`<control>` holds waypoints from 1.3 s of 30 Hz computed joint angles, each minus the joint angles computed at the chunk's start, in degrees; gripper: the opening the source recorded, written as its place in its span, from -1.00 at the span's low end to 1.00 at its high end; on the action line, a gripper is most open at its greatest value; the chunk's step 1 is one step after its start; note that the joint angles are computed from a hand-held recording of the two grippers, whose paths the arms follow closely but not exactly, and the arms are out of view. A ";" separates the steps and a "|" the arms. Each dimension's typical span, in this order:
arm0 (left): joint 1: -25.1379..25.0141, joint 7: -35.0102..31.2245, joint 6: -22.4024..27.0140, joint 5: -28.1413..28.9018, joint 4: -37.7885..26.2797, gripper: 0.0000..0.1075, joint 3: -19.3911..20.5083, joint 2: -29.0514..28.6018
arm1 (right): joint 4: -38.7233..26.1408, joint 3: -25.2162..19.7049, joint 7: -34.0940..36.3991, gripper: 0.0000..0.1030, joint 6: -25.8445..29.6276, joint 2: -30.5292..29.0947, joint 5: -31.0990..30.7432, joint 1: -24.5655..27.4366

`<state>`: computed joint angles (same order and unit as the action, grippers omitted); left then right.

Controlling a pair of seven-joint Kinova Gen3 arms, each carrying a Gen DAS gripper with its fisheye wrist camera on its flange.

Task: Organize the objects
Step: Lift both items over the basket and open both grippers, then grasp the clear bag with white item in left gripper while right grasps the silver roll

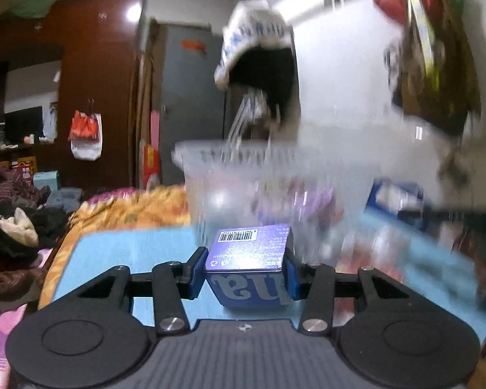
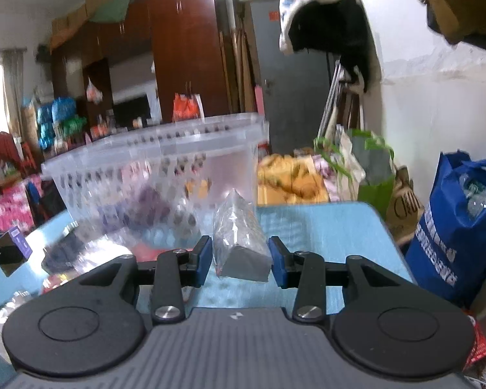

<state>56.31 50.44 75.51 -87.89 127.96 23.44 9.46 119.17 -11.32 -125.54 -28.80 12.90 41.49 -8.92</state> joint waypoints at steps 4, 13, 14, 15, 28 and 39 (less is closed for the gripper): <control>-4.32 -0.39 -4.06 -6.25 -0.89 -0.05 -0.51 -5.62 | 1.09 -5.30 0.00 -0.19 -3.23 -3.39 -0.71 4.57; -18.35 -18.43 -22.94 -1.89 -18.57 -0.05 -8.04 -1.31 | -18.86 2.58 -2.95 -0.19 16.76 1.25 4.94 -13.77; -18.77 -18.00 -23.67 -2.16 -18.95 -0.03 -8.61 -0.63 | -20.02 2.06 -1.18 -0.16 19.09 1.91 3.11 -14.21; -19.08 -18.04 -24.37 -1.92 -19.24 0.05 -9.08 -0.32 | -20.96 0.59 0.12 -0.15 20.57 2.65 2.02 -13.59; 1.24 -7.57 -6.03 0.06 -9.06 0.70 -4.88 0.36 | -1.63 -6.15 -3.72 1.00 4.09 -3.87 6.63 1.10; 8.89 -4.26 -0.82 5.33 -9.43 0.70 -1.97 8.80 | -3.87 -1.22 -21.18 0.47 3.48 -0.93 27.75 -2.97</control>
